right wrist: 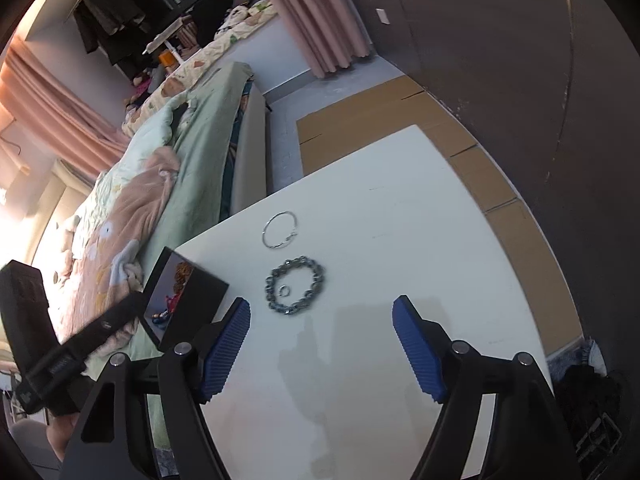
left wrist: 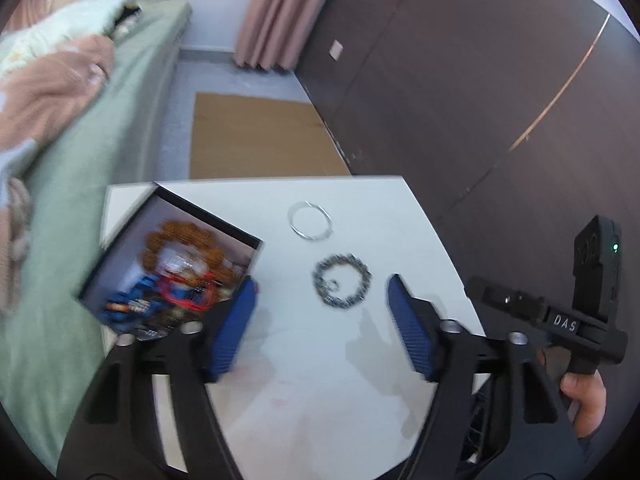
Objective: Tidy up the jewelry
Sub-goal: 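Grasp the grey bead bracelet with the left tool and lift it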
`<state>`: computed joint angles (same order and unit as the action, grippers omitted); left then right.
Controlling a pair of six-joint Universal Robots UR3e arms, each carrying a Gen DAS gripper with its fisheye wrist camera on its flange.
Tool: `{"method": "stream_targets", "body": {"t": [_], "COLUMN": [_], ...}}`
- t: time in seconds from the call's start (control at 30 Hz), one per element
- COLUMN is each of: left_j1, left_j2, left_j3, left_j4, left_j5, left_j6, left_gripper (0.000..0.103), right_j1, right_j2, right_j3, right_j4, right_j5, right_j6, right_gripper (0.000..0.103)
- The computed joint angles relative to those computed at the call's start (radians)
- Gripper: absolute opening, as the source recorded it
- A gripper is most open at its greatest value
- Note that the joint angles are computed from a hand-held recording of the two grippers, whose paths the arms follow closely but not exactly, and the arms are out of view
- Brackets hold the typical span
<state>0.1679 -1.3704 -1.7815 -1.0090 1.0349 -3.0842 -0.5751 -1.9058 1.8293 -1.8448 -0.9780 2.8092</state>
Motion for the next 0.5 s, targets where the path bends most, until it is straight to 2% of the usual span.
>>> {"method": "stream_targets", "body": {"t": [0.07,0.23,0.4,0.5], "left_j1": [-0.044,-0.119,-0.170,-0.206], "left_j2": [-0.044,-0.132,-0.225,-0.286], "left_j3": [0.011,0.034,0.060,0.086], "left_j4": [0.023,0.069,0.129,0.152], "left_j5": [0.025,0.089,0.136,0.177], "left_j6": [-0.026,-0.066,-0.107,-0.126], "left_gripper": [0.054,0.044,0.042,0.038], "right_j1": [-0.012,-0.048,-0.069,-0.070], "right_j2": [0.007,0.014,0.039,0.050], "right_j3": [-0.009,-0.031,-0.055,-0.070], "right_j4": [0.009,0.033,0.046,0.049], "right_j5": [-0.005,0.004,0.008,0.007], "right_j6": [-0.012,-0.052,-0.063,-0.068], "right_gripper": [0.071,0.071,0.069,0.068]}}
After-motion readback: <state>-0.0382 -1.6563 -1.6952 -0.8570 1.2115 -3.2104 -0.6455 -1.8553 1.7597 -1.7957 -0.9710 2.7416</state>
